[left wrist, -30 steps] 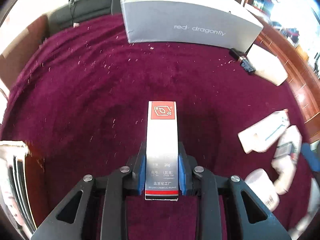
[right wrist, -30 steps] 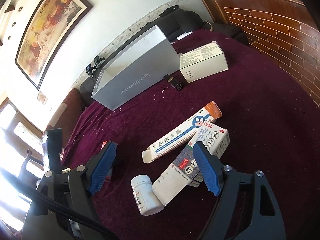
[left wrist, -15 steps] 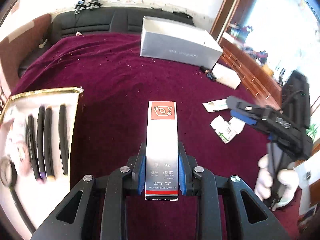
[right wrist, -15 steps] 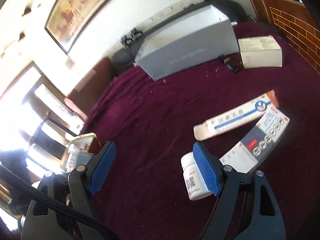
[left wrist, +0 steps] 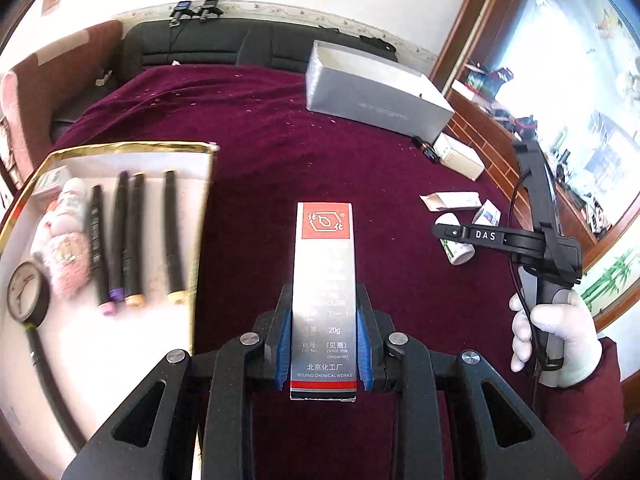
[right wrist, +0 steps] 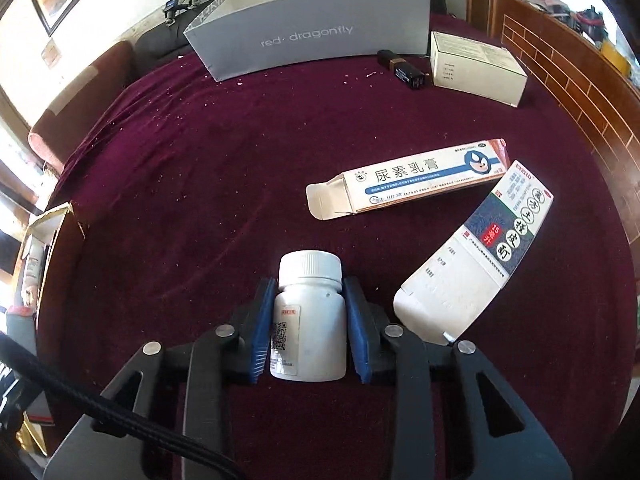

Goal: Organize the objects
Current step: 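Grasp the white pill bottle with the right gripper while the left holds the glue box, then carry the glue box and pill bottle to the tray and release them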

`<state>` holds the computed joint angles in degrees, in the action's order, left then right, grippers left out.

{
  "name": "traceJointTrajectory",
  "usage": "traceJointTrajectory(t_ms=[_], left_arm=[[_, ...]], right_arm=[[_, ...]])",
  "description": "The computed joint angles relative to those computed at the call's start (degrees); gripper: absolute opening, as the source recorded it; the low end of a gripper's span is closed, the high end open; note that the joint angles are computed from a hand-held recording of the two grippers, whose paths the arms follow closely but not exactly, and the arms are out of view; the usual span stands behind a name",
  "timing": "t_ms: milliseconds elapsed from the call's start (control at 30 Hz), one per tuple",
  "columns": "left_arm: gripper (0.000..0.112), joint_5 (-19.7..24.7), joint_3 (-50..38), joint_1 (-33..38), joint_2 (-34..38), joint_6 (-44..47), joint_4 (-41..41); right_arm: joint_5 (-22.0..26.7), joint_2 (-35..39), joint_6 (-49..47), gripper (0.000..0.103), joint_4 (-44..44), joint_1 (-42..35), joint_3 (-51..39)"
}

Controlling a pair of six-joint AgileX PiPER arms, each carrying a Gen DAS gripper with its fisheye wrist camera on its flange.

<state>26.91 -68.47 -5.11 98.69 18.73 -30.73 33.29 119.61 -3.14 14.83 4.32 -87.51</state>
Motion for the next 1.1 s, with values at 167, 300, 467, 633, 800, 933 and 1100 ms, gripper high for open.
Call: traceJointTrajectory(t_ms=[167, 300, 467, 633, 800, 933, 1100], left_arm=[[0.023, 2.4, 5.1, 6.6, -4.5, 13.1, -12.4], [0.023, 4.9, 9.2, 13.2, -8.2, 21.5, -19.8], [0.023, 6.0, 13.6, 21.0, -12.2, 29.6, -24.9], [0.023, 6.7, 15.9, 29.4, -13.9, 35.5, -27.1], [0.023, 5.2, 16.0, 34.7, -11.6, 33.8, -22.7], [0.023, 3.8, 14.9, 35.8, -8.3, 29.9, -17.4], [0.023, 3.1, 14.2, 35.8, -5.0, 26.4, -12.8]], right_arm=[[0.2, -3.5, -2.4, 0.031, 4.4, 0.4, 3.8], [-1.4, -8.0, -12.7, 0.031, 17.4, 0.1, 9.7], [-1.9, -12.8, -25.1, 0.031, 32.9, 1.9, 15.1], [1.4, -14.2, -28.7, 0.032, 38.2, 7.2, 13.3], [3.6, -11.7, -25.9, 0.032, 37.6, 15.1, 7.6], [3.7, -6.4, -20.6, 0.032, 33.4, 22.0, 0.9], [6.0, 2.5, -13.0, 0.032, 27.1, 28.4, -9.4]])
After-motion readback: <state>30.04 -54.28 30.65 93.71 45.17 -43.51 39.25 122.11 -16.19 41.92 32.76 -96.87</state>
